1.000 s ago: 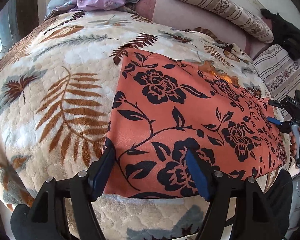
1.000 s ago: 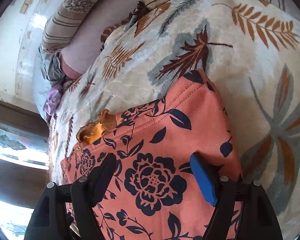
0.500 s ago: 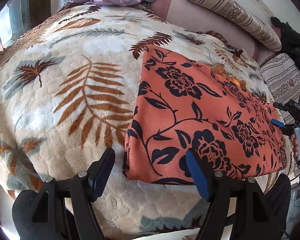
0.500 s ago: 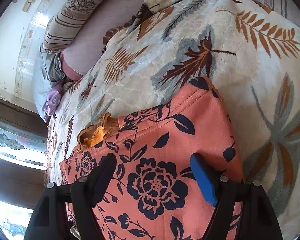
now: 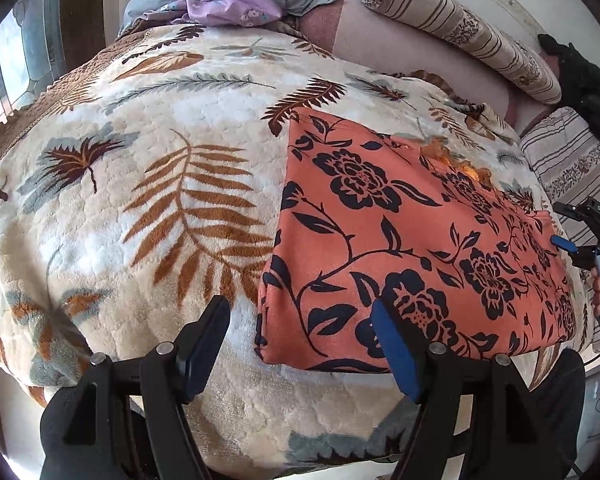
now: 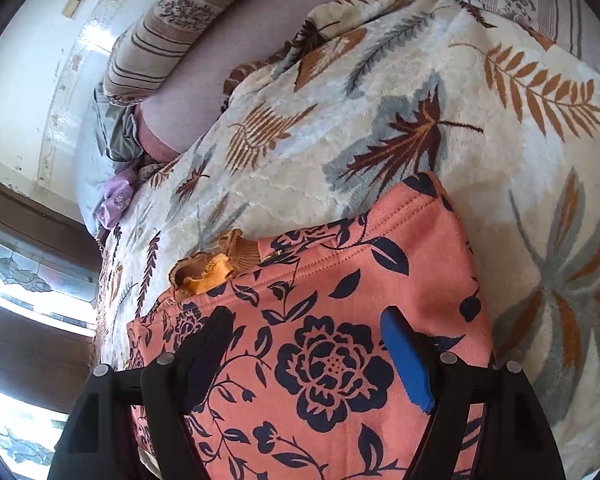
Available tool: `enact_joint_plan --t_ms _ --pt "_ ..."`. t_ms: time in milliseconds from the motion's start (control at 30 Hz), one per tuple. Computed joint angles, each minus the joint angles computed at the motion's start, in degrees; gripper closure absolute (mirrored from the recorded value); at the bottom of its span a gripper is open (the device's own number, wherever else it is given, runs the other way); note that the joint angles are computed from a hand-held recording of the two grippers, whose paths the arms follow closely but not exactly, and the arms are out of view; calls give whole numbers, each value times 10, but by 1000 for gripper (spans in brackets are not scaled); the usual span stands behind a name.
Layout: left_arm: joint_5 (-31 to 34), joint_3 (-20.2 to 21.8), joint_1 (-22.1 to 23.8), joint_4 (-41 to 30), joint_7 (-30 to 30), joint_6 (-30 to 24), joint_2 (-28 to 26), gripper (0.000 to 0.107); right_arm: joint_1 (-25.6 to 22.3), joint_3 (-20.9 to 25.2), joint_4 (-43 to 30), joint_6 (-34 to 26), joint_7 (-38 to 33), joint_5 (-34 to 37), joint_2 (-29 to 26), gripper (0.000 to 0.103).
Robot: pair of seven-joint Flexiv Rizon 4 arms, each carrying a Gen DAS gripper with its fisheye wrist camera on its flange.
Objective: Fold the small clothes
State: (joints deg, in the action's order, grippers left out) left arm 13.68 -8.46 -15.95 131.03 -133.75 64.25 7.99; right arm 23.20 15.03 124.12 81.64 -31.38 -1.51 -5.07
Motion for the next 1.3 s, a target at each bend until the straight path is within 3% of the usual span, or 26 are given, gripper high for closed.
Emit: enact_joint_plan --t_ms 233,433,667,767,833,933,1067,1300 --pt "1 -1 -3 -2 -3 -34 -8 33 9 11 14 21 3 6 26 24" --pt "13 -4 -2 -5 -15 -27 8 33 26 24 26 29 0 21 39 24" --pt "18 -9 -2 -7 -22 -27 13 33 54 43 36 39 -27 83 57 24" --pt "10 -9 -4 -9 -19 -23 6 33 72 51 21 23 -106 189 50 18" --pt "-3 -6 -7 -11 -3 -29 -7 33 72 51 10 -25 -126 231 39 18" --pt "0 -6 -10 -17 -4 -56 -19 33 70 59 14 7 -150 281 31 18" --pt "15 -4 -13 -10 -23 -36 0 33 71 50 34 19 -93 208 48 18" --pt "31 -6 -10 -18 -23 -64 -13 32 69 51 43 32 -84 224 40 18"
